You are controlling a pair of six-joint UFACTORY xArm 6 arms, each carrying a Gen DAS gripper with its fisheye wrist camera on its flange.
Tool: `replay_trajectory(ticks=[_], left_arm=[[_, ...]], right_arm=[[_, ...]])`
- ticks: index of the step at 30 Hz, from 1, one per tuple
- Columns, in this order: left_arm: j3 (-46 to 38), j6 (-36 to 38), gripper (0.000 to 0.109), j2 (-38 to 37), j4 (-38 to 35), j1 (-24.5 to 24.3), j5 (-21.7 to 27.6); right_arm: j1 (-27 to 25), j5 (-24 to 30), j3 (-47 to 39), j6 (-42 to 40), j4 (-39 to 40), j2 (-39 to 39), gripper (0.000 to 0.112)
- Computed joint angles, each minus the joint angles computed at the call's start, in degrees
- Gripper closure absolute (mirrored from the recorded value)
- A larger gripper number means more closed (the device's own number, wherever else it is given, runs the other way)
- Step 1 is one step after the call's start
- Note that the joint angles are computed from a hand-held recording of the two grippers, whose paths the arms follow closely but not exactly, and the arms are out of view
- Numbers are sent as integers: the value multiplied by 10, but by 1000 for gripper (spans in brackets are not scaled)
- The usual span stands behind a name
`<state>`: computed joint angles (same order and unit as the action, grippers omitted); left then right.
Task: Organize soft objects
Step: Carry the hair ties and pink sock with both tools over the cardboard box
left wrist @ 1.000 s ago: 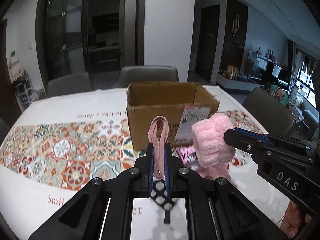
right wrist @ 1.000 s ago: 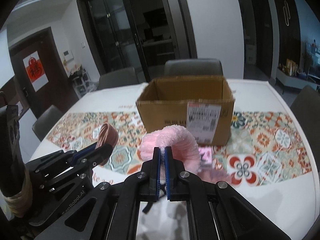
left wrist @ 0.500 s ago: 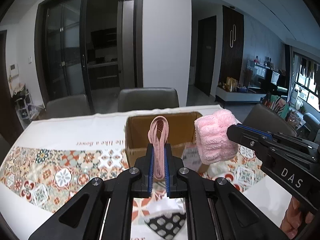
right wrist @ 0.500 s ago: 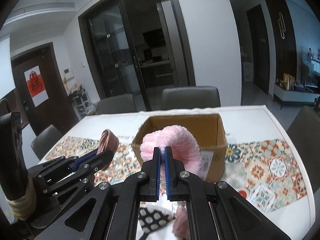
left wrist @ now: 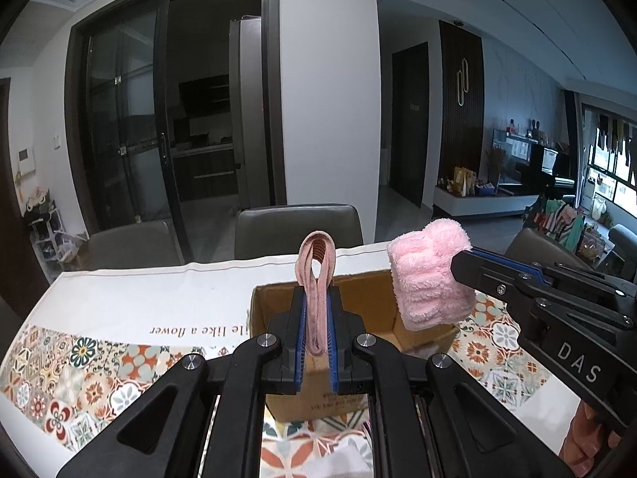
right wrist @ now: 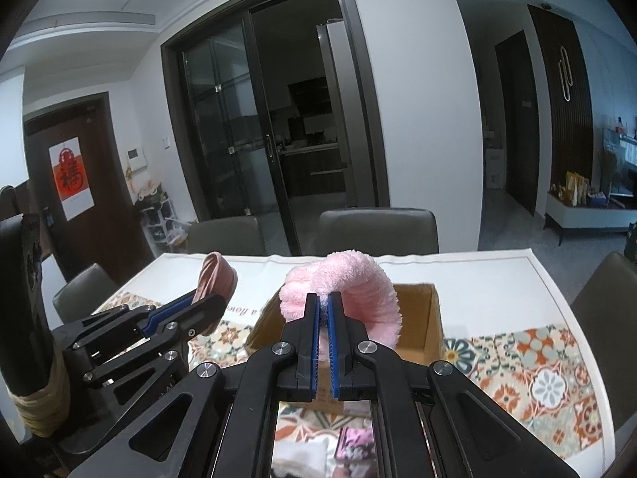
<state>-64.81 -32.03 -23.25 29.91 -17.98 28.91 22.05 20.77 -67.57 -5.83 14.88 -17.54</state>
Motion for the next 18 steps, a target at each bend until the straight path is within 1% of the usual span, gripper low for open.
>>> replay_trajectory(ticks=[8, 18], left_arm=[[-32, 38, 98, 57, -40, 16, -5], [-75, 70, 98, 129, -71, 17, 16]], right_arm=[[-9, 9, -54, -13, 6, 60, 107], [-20, 43, -99, -3, -4, 127, 107]])
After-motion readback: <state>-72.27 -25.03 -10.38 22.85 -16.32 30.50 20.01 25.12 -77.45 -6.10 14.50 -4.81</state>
